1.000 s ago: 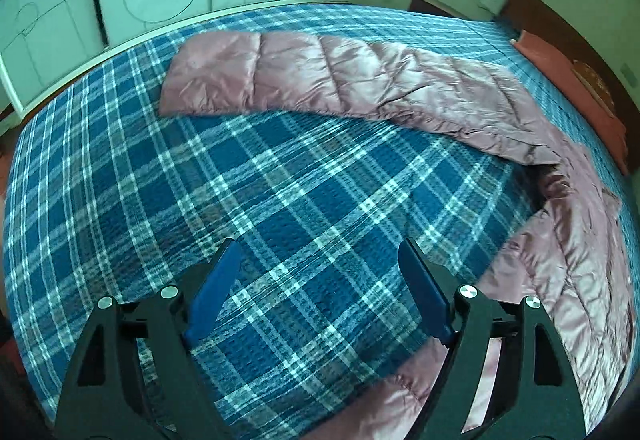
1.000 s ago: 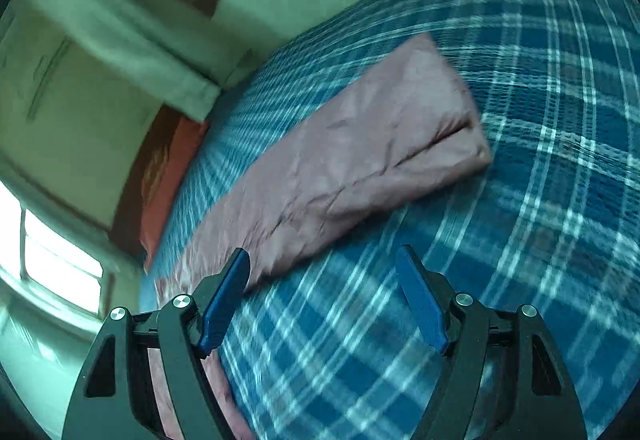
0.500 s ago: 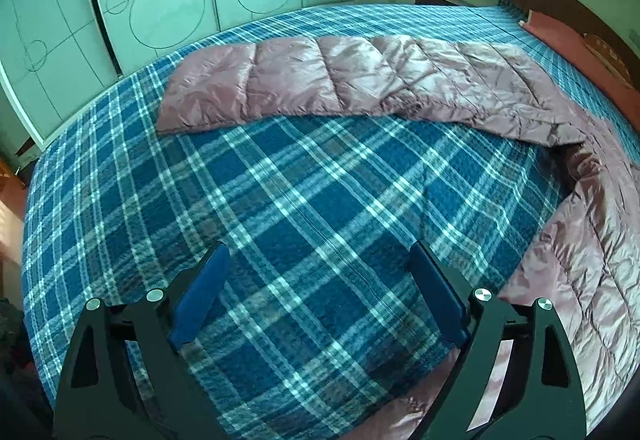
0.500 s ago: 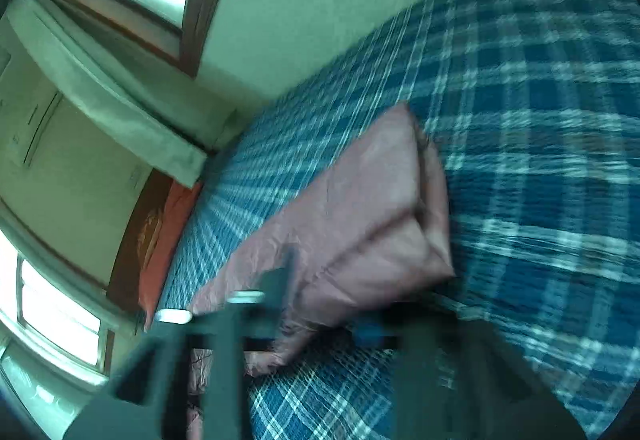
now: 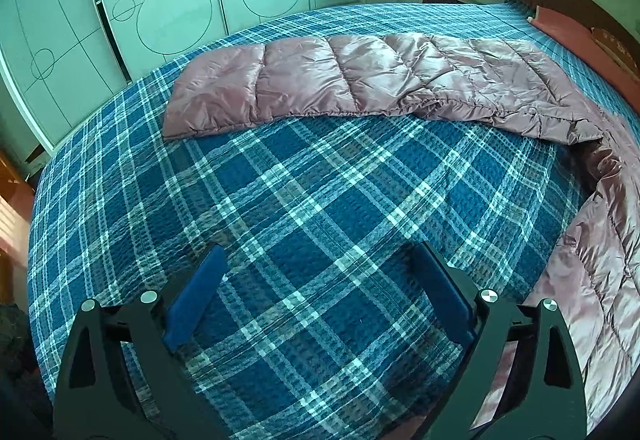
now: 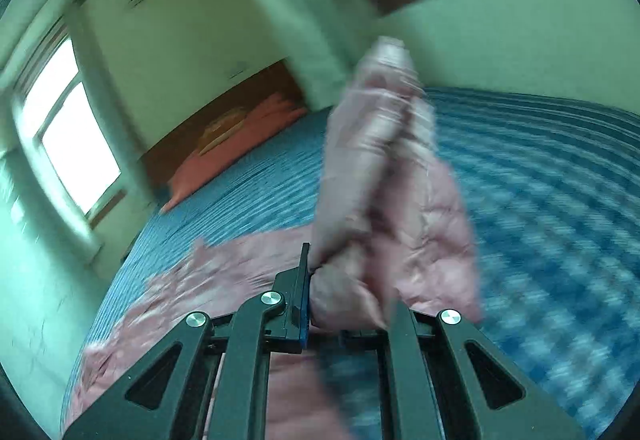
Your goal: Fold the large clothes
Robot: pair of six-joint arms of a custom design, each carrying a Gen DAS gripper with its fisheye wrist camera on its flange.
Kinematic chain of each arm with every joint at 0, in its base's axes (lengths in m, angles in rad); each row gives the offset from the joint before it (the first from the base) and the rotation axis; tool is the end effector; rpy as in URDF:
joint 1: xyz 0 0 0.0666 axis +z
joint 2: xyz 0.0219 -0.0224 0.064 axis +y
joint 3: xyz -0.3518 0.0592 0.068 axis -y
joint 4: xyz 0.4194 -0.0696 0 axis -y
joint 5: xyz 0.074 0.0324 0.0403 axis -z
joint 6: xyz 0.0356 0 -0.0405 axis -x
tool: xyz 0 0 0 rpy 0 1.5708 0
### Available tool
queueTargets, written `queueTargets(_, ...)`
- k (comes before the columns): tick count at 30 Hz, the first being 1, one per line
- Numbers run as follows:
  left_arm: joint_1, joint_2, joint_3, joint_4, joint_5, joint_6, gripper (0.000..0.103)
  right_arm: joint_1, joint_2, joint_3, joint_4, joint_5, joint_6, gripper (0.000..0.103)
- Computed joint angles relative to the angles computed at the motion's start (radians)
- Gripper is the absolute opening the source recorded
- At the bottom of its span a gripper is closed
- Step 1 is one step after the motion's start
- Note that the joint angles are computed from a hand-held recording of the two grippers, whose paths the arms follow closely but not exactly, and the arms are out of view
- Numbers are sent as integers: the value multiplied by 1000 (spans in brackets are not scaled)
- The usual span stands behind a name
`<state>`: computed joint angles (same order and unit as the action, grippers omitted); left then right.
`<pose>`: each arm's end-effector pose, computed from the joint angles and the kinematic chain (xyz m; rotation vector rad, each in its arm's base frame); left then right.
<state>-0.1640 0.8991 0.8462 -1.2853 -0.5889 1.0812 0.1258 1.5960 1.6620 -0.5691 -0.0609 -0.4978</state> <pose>0.2979 -0.0297 0.3253 -1.2226 2.2702 0.4593 0.6080 0.0787 0.4552 0.3517 2.0737 0.4423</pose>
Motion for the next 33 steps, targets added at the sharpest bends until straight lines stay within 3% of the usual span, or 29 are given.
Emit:
queueTargets(11,9,-25,-29,43,6,-23,101,253,323,408,-189,-70,103,10)
queueTargets(20,10,-25,-32,48,5,-25,101,334,477,603,-327,-145,174,10)
queueTargets(26,8,-25,-30,43,4,-22,101,370,591,765,-493,-185,248,10)
queueTargets(29,8,-25,-31,44,4,-22,101,382,645,852,-572,-184,286,16)
queueTargets(30,8,-25,-32,46,4,-23,101,383,644,850,-576,-195,298,22)
queueTargets(31,9,-25,-33,47,5,-24,101,384,632,832,-568,-213,304,38)
queueTargets(33,9,-25,-34,49,5,-24,101,383,560,722,-501,-242,306,58)
